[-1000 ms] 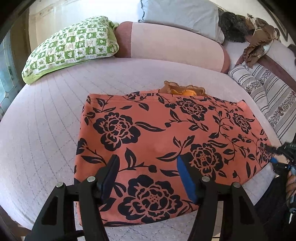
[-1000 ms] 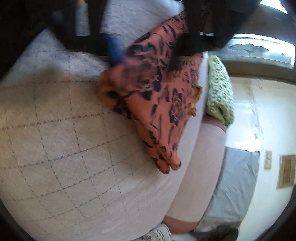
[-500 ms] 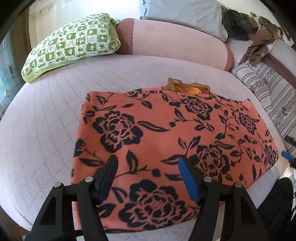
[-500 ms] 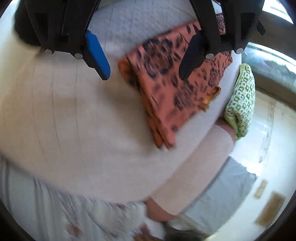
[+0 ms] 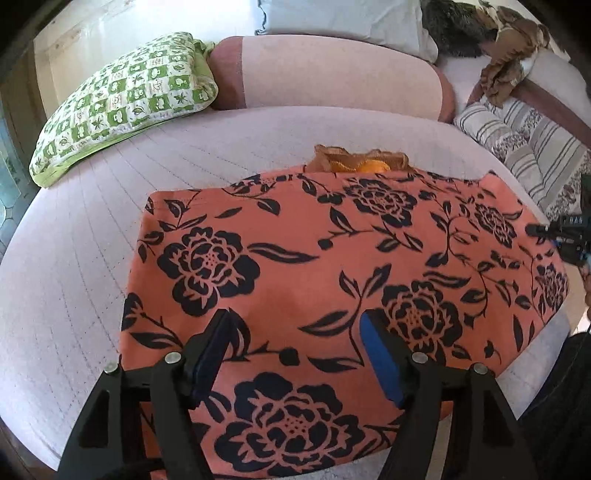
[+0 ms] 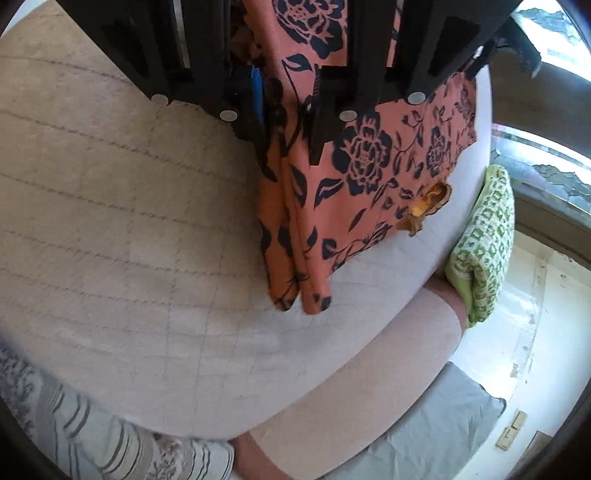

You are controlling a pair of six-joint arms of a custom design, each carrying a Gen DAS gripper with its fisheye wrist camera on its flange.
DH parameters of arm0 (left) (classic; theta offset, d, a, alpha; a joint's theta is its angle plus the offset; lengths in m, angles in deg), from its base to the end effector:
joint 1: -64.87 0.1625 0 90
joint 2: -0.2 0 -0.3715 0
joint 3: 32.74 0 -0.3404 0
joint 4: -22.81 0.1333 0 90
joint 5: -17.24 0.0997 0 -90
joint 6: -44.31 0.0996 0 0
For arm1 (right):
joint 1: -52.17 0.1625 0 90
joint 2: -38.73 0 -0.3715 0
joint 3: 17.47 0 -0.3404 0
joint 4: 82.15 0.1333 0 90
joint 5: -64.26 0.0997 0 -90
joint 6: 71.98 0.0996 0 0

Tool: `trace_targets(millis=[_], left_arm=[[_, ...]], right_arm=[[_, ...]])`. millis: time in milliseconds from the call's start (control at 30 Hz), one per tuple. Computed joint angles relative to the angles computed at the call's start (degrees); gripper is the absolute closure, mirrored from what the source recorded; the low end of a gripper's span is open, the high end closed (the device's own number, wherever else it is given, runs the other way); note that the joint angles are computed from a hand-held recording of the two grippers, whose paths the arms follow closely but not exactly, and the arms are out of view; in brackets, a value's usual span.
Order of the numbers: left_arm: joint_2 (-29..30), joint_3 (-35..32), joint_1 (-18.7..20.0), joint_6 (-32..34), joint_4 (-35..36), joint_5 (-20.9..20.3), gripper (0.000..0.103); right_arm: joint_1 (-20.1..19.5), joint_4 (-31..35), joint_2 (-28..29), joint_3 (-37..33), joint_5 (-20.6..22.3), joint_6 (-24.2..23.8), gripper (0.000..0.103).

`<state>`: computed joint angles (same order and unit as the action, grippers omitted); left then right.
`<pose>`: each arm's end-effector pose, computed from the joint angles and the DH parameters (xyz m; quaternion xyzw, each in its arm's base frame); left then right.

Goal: Fold small clothes

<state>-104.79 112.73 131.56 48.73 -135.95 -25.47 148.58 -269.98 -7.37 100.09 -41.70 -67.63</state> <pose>0.0778 -0.3413 0.2881 0.1177 0.8859 -0.2846 0.3469 0.1608 -0.4828 0.0659 -0.0143 -0.9646 0.2376 0.1134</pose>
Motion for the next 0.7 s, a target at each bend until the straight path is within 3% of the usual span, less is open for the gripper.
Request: trace_targets(millis=[100, 133, 167, 233, 333, 400, 433, 500, 633, 700], left_arm=[[1.1, -0.6, 0.5, -1.7, 1.7, 0.5, 0.031], [0.8, -0.1, 0.3, -1.7, 1.2, 0.5, 0.031], [0.7, 0.2, 0.2, -1.6, 1.2, 0.5, 0.03], [1.1, 0.3, 0.0, -1.2, 1.2, 1.1, 0.03], [1.4, -0.1, 0.2, -1.6, 1.4, 0.8, 0.03], [1.3, -0.1, 0.2, -2.0, 1.8, 0.8, 0.03], [1.1, -0.1, 0.1, -2.2, 2.1, 0.9, 0.03], [0.8, 0.2, 0.1, -2.0, 1.9, 1.0, 0.03], [1.2, 0.7, 0.0, -1.8, 1.0, 1.3, 0.028], [1.1, 0.7, 0.1, -1.7, 0.9, 1.2, 0.028]], right_arm=[[-0.2, 6.0, 0.3, -2.9, -1.6, 1.7, 0.055], [0.7, 4.2, 0.2, -2.9, -3.3, 1.3, 0.036], [1.9, 1.5, 0.7, -3.2, -5.6, 0.2, 0.027], [3.1, -0.7, 1.4, -5.0, -7.3, -2.2, 0.026], [2.6, 2.9, 5.4, -12.0, -6.1, -4.4, 0.026], [1.6, 8.1, 9.4, -17.4, -11.1, -1.7, 0.037], [1.4, 8.0, 9.7, -17.8, -11.9, 0.1, 0.042], [2.9, 4.8, 9.2, -16.5, -13.8, 0.5, 0.042], [5.8, -2.4, 7.3, -12.1, -11.8, -3.3, 0.04], [5.4, -2.9, 6.5, -10.3, -7.1, -6.1, 0.035]])
